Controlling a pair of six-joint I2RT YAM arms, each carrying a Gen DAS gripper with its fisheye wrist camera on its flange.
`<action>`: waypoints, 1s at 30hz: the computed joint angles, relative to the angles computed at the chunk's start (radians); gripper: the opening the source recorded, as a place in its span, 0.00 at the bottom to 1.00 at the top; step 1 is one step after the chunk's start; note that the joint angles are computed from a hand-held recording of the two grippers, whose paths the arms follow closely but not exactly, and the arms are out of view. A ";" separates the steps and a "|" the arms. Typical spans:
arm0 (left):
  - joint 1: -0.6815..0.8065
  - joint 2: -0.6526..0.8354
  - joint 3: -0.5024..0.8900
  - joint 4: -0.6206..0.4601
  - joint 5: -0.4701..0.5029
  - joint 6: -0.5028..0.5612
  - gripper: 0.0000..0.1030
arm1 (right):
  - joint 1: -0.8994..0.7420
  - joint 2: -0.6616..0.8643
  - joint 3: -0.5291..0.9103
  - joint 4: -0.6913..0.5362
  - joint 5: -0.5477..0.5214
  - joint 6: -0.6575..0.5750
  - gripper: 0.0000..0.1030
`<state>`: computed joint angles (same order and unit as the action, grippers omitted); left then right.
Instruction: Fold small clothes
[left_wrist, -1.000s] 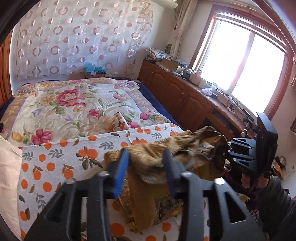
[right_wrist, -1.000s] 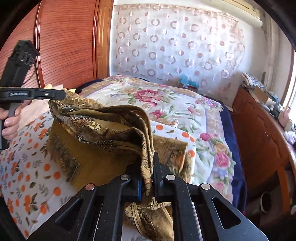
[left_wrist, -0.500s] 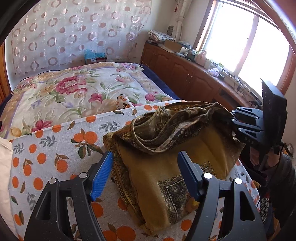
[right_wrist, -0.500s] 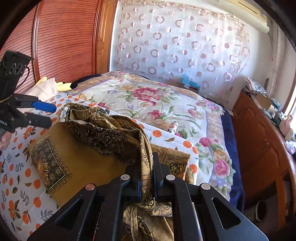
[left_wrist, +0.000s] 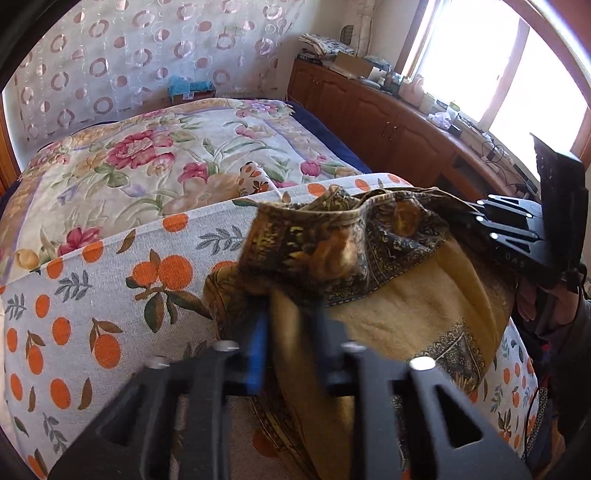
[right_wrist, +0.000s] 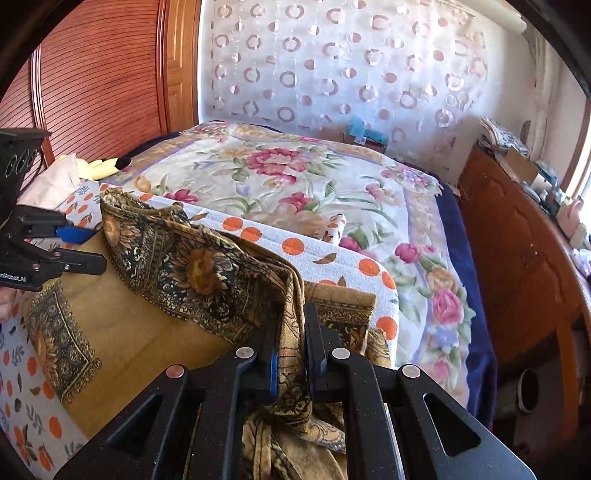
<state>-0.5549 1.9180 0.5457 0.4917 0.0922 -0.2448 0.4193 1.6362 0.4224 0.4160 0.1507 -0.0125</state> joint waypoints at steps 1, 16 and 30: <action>-0.004 -0.008 -0.009 0.007 0.000 0.001 0.04 | -0.007 -0.006 0.001 -0.003 -0.012 0.003 0.09; 0.025 -0.152 -0.148 0.052 -0.015 -0.033 0.03 | 0.053 -0.333 -0.167 -0.018 0.116 0.142 0.39; 0.063 -0.012 -0.019 0.002 0.008 -0.034 0.63 | 0.019 -0.482 -0.287 -0.201 0.076 0.245 0.57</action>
